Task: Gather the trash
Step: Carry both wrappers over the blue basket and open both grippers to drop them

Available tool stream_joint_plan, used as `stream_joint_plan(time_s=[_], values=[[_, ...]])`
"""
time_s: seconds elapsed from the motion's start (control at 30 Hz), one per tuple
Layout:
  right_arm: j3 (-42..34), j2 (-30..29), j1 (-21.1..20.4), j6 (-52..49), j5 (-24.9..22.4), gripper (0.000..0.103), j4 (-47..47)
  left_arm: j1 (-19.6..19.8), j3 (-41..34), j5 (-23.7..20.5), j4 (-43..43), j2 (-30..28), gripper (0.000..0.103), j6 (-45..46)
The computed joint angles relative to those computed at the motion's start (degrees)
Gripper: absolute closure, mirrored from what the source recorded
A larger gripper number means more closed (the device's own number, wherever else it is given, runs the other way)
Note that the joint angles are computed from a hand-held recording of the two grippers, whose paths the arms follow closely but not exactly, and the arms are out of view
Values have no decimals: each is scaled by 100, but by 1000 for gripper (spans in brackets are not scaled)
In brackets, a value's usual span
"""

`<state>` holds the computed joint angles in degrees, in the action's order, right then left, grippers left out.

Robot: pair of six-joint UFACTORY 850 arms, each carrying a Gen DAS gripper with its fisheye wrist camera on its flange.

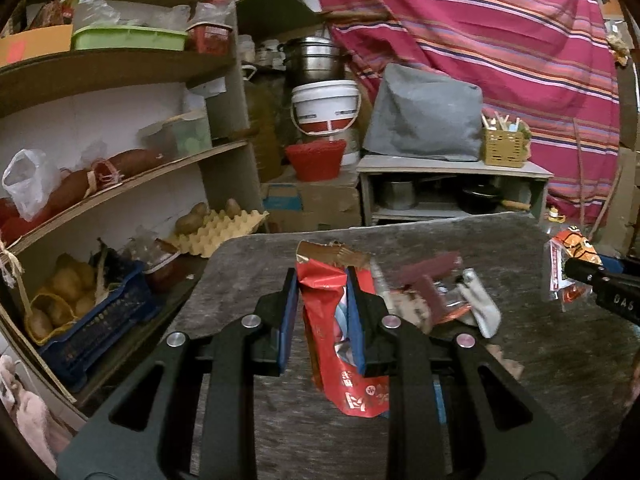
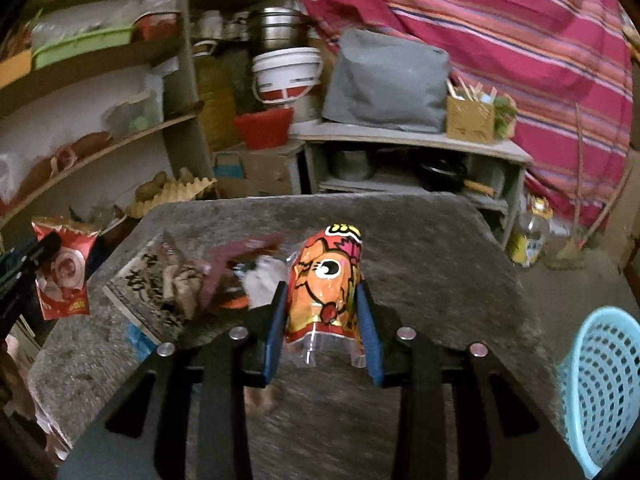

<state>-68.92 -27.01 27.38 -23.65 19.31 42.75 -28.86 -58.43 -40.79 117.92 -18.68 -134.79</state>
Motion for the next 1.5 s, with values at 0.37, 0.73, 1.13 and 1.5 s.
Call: stream_joint_plan(time_s=[0.37,0.73,1.13,1.5], values=[[1089,751,-773,1561,-6,69,-1224,-464,-329,290,433,-156,81,-314],[1980,1512,-1447,450,277,69,-176,-1042,-1489,962,398,-1057,81,46],[2463,1819,-2331,-803,429,69,861,-1593,-3311,1939,-181,-2263,81,927],[2761,1839,-2975,204,263,69,7,-2147,-5261,2405,-2215,-3638,81,3274]])
